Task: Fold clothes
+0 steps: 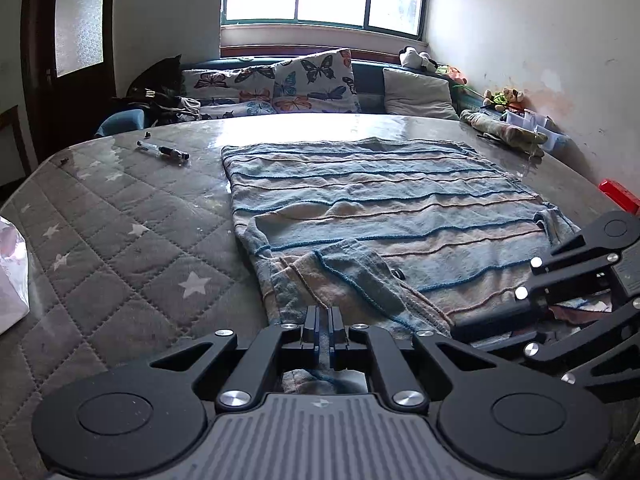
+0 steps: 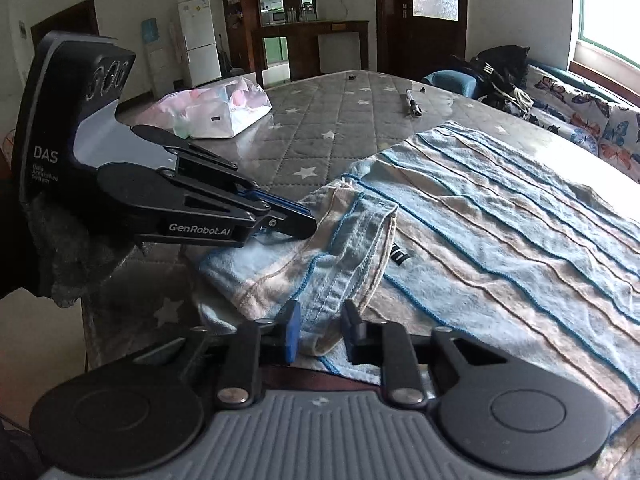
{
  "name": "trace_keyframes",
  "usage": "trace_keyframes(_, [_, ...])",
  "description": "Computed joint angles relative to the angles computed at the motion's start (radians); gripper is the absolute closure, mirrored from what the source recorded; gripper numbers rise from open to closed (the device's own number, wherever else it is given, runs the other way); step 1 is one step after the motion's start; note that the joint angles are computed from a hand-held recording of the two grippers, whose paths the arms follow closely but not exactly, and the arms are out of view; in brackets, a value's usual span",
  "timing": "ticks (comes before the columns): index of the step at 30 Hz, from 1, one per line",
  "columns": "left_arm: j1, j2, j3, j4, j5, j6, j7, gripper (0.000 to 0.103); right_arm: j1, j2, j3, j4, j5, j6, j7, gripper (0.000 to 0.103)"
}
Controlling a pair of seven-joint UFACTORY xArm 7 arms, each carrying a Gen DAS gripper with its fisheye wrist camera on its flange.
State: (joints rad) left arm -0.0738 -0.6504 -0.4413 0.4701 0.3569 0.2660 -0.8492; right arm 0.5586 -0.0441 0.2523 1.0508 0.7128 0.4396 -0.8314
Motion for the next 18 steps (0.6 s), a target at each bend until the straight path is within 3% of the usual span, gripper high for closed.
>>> trace_keyframes(6, [0.005,0.0,-0.006,0.0,0.006,-0.001,-0.005,0.097,0.001,-0.003,0.002,-0.004,-0.034,-0.01,0.055,0.094])
trace_keyframes(10, [0.004,0.0,-0.004,0.002,0.011,0.007,-0.001,0.097,0.006,-0.024,0.0,-0.026,-0.027,-0.028,0.048,0.101])
trace_keyframes(18, [0.023,0.021,-0.025,0.042,0.04,-0.011,-0.006,0.097,0.016,-0.044,-0.013,-0.04,-0.048,-0.022,0.057,0.099])
